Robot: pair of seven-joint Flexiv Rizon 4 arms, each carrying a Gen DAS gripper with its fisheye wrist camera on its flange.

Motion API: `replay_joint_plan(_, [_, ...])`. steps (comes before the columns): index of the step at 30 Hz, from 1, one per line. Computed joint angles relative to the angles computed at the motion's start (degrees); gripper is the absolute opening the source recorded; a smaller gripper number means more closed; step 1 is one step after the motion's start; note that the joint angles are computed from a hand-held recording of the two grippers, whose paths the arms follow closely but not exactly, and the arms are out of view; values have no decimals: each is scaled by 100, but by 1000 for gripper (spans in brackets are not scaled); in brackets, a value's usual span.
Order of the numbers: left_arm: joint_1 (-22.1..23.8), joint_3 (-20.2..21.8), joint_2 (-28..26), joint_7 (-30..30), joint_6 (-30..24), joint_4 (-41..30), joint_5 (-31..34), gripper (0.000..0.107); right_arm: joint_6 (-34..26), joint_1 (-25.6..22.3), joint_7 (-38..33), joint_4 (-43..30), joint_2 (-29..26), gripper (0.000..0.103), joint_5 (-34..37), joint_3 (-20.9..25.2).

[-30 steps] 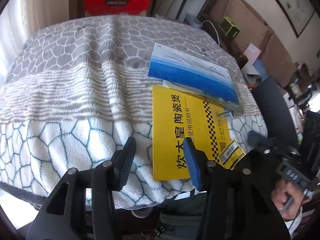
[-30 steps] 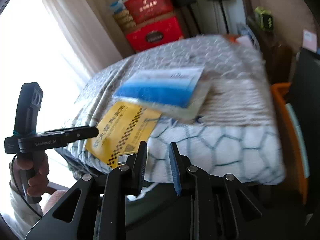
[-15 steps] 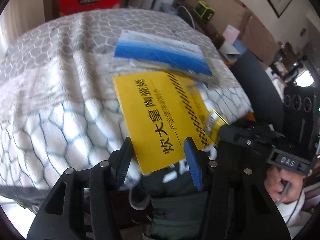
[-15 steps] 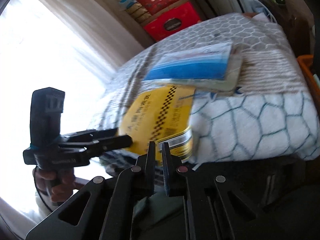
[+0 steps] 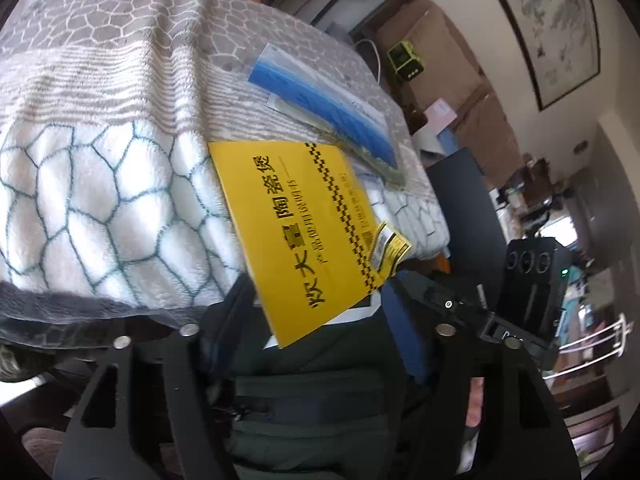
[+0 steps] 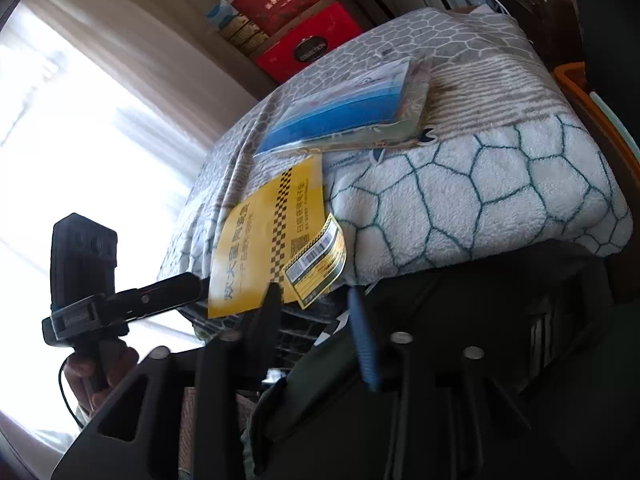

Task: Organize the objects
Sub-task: 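Close the left tool on the yellow booklet and lift it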

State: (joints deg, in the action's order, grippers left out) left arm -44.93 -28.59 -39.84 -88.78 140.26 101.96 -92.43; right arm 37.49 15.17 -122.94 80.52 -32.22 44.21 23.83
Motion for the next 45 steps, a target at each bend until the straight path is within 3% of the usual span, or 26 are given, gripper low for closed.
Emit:
replay_joint_plan(3, [-6,7,-63,64,88,-90,0,69,34,28,97,-125,-100,45,67,1])
replay_joint_plan(6, [-24,-4,-155,117,248,-218,-37,69,366,310,149,-10,-16,45,-313,-91])
replay_joint_plan(9, [18,-59,-234,449,204,-384,82,67,467,253,-23,86,12,27,-319,19])
replay_joint_plan(11, [-1,-180,-371,1089,347,-730,-63,66,314,106,-92,16,-57,11,-162,104])
replay_joint_plan(14, [-26,-282,-518,1504,655,-1060,-182,66,264,69,-120,-11,-91,10,-106,95])
replay_joint_plan(19, [1,-128,-360,578,624,-629,-14,67,247,55,-240,20,-50,8,-73,104])
replay_joint_plan(26, [-230,322,-276,-1041,1348,-57,481,74,-95,11,-423,35,74,7,38,143])
replay_joint_plan(28, [-230,338,-317,-1140,1512,-72,488,75,-130,59,-508,86,123,7,35,135])
replay_joint_plan(33, [-129,404,-406,-1425,1303,-30,996,75,-337,83,-643,83,132,7,181,141])
replay_joint_plan(39, [-135,203,-640,-677,1606,-574,449,57,-450,156,-735,89,156,7,182,83])
replay_joint_plan(42, [-96,70,-737,-360,1796,-762,201,38,-483,159,-804,102,184,8,187,69])
replay_joint_plan(44, [-19,-73,-799,-30,1797,-897,10,9,-495,156,-822,80,179,8,196,45])
replay_joint_plan(45, [9,-105,-793,-23,1746,-868,-5,9,-468,153,-814,77,184,8,207,30])
